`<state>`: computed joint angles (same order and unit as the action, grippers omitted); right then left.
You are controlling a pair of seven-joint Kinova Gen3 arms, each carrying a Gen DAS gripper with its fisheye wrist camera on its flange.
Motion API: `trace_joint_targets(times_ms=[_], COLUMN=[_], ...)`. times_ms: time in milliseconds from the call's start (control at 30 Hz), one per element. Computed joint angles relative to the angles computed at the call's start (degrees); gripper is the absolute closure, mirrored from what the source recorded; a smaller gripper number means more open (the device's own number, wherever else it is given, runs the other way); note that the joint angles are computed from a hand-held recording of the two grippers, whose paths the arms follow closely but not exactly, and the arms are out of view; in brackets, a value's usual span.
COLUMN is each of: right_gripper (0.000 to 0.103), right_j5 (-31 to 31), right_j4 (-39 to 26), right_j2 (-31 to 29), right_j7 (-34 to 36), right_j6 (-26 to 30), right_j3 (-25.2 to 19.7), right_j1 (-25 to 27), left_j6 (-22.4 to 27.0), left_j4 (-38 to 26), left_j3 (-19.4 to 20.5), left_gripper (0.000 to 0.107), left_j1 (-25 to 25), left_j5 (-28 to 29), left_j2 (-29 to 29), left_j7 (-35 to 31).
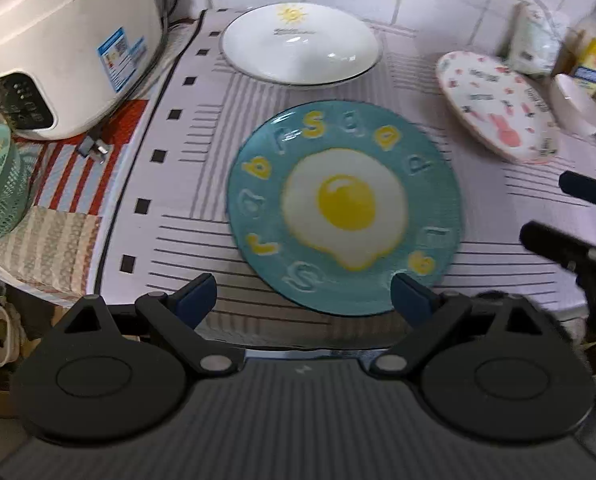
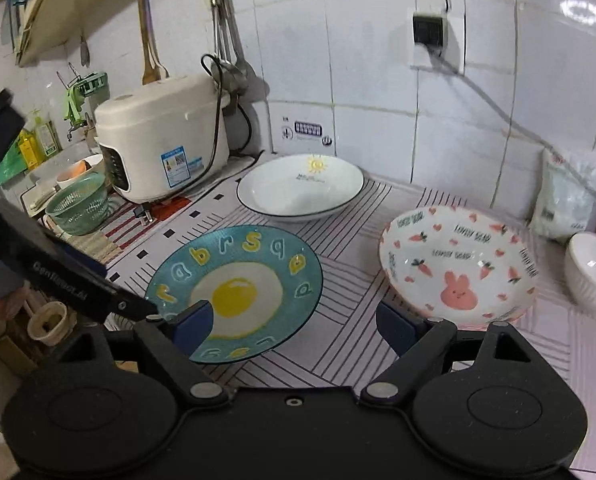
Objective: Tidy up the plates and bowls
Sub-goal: 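Grasp the rim of the blue egg plate with both grippers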
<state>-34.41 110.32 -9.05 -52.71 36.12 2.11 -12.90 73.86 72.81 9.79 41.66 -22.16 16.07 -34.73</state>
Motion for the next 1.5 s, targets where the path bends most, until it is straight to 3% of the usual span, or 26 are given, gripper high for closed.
trace_joint_targets(times_ms=[100, 367, 433, 467, 567, 733, 1067, 1133, 1200, 1333, 1500], right_gripper=[0.019, 0.023, 0.024, 0.025, 0.025, 0.025, 0.056, 0.066, 0.085, 0.085, 0.086], right_j5=[-4.73, -13.59, -14.70, -14.87, -12.78, -15.13, -17.99, -16.51, -14.16, -13.69, -18.09], right_j4=[-0.85, -4.41, -5.08, -5.32, -5.21, -5.09, -6.19, -6.66, -7.48, -8.33, -6.79], right_j2=[3.48, 11.83, 13.50, 14.20, 15.01, 17.06, 19.88, 20.02, 20.25, 20.98, 21.16], right_j7=[3.91, 7.10, 7.24, 7.32, 4.25, 3.59, 4.41, 2.65, 0.54, -0.95, 3.20], right_j6=[1.30, 7.56, 8.70, 8.97, 7.22, 8.14, 9.11, 8.26, 7.78, 8.39, 8.66], right_j3=[2.34, -1.49, -2.82, -3.50, -4.69, -6.28, -7.73, -7.79, -7.90, -8.44, -9.15], right_j1=[-0.88, 6.28, 7.70, 8.19, 7.95, 10.49, 12.68, 12.04, 11.25, 11.86, 13.95], left_j6=[-0.56, -1.85, -2.28, -2.62, -4.18, -5.58, -11.03, -11.98, -13.22, -13.83, -14.58], left_j4=[1.23, 2.64, 2.66, 2.69, 3.08, 3.21, 7.29, 7.86, 8.64, 9.01, 10.23], left_j3=[-0.41, -0.85, -0.95, -0.88, -0.94, -1.15, -1.56, -1.58, -1.59, -1.37, -1.95], left_gripper=[0.014, 0.022, 0.031, 0.042, 0.051, 0.066, 0.068, 0.068, 0.067, 0.066, 0.066], left_j1=[-0.73, -1.97, -2.29, -2.70, -3.48, -4.27, -7.30, -7.82, -8.47, -8.30, -5.10], left_j5=[0.14, 0.95, 1.51, 2.13, 3.47, 4.87, 8.42, 9.03, 9.76, 8.89, 4.12], left_j2=[0.44, 1.90, 2.28, 2.40, 2.31, 2.50, 0.81, 0.62, 0.32, 0.33, 0.01], left_j7=[-0.03, -1.32, -1.74, -2.48, -3.61, -4.94, -4.66, -4.14, -3.79, -2.91, 3.07])
